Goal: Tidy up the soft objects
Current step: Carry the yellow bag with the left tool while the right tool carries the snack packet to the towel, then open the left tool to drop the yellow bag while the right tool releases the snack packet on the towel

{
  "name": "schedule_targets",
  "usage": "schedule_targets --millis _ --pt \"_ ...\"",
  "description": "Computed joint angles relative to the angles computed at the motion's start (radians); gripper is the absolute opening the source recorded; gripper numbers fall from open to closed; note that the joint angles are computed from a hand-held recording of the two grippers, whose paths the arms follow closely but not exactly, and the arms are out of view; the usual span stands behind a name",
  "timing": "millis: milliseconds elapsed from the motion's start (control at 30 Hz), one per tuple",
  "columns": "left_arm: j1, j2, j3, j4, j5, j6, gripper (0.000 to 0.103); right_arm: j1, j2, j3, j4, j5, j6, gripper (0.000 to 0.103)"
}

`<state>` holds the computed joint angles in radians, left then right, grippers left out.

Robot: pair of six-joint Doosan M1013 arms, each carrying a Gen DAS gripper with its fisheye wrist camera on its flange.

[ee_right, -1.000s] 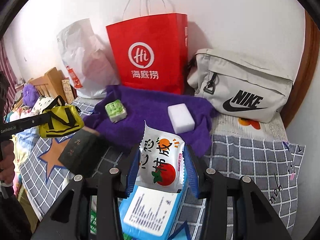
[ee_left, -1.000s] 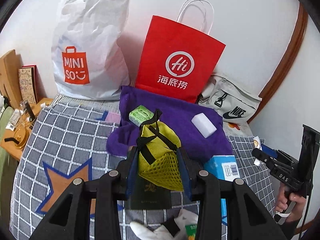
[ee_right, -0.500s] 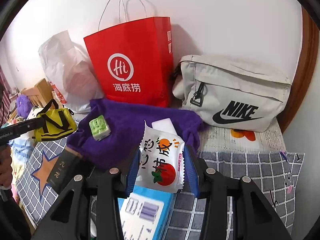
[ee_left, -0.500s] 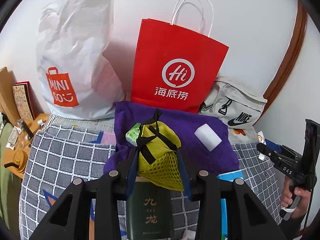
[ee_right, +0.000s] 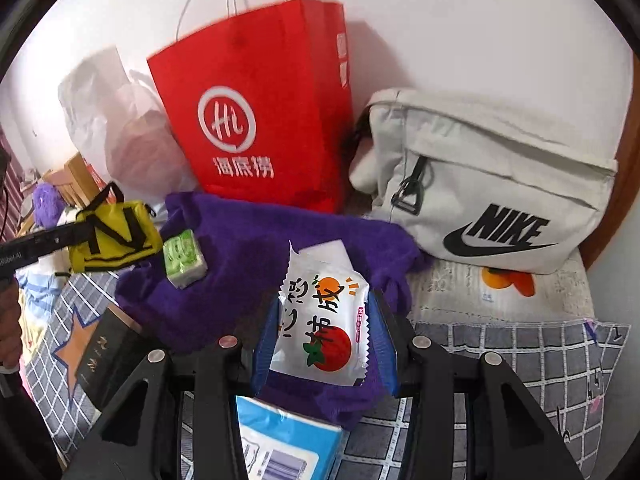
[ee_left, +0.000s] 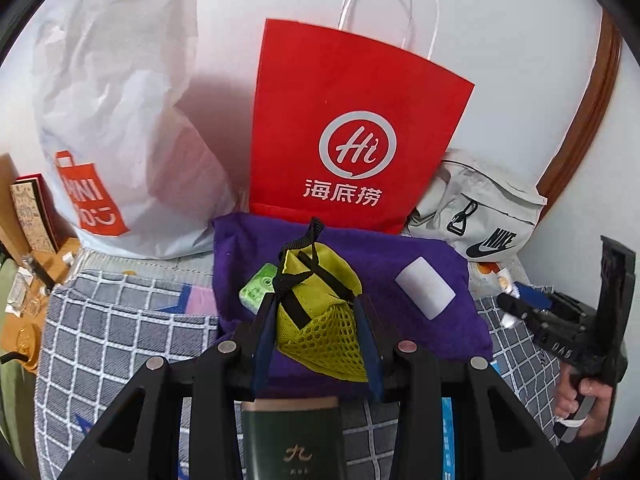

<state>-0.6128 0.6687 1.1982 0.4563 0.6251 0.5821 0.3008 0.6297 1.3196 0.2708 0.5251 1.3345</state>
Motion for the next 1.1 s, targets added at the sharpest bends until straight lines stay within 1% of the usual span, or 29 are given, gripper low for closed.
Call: schedule_targets --millis 33,133,200,267,400,433,500,567,667,733,800,967,1067,1100 --pt "0.005 0.01 -0.016 -0.024 0.006 0.026 0.036 0.002 0.007 -0.009 -0.012 0.013 0.002 0.043" --pt "0.011 0.023 -0.037 -0.031 0.009 0.042 0.036 0.007 0.027 -0.033 -0.038 0.041 0.002 0.043" --pt "0.016 0.03 -0.043 -0.049 -0.004 0.058 0.036 0.008 0.038 -0.045 -0.03 0.057 -0.007 0.043" --pt "0.023 0.039 -0.044 -0.09 -0.026 0.088 0.036 0.009 0.048 -0.055 -0.01 0.076 -0.034 0.043" --pt "0.039 0.061 -0.057 -0.193 -0.04 0.171 0.036 0.01 0.074 -0.08 0.006 0.121 -0.061 0.043" --pt "0.043 0.07 -0.064 -0.226 -0.037 0.212 0.036 0.011 0.079 -0.086 -0.004 0.13 -0.05 0.043" --pt "0.045 0.078 -0.069 -0.234 -0.033 0.222 0.036 0.013 0.089 -0.098 -0.029 0.147 -0.025 0.043" --pt "0.051 0.091 -0.083 -0.279 -0.017 0.26 0.036 0.013 0.1 -0.11 -0.025 0.176 -0.039 0.043" --pt "0.056 0.1 -0.09 -0.33 -0.008 0.308 0.036 0.018 0.112 -0.12 -0.047 0.194 -0.042 0.043" --pt "0.059 0.108 -0.102 -0.358 0.011 0.34 0.036 0.018 0.121 -0.13 -0.052 0.207 -0.036 0.043" --pt "0.059 0.12 -0.119 -0.361 0.039 0.35 0.036 0.018 0.131 -0.142 -0.057 0.219 -0.026 0.043" --pt "0.063 0.129 -0.13 -0.388 0.062 0.373 0.037 0.019 0.149 -0.164 -0.068 0.24 -0.008 0.044" --pt "0.066 0.129 -0.127 -0.4 0.065 0.378 0.039 0.021 0.153 -0.169 -0.077 0.244 -0.002 0.047" --pt "0.067 0.13 -0.129 -0.405 0.068 0.38 0.039 0.022 0.153 -0.169 -0.076 0.244 -0.004 0.049"
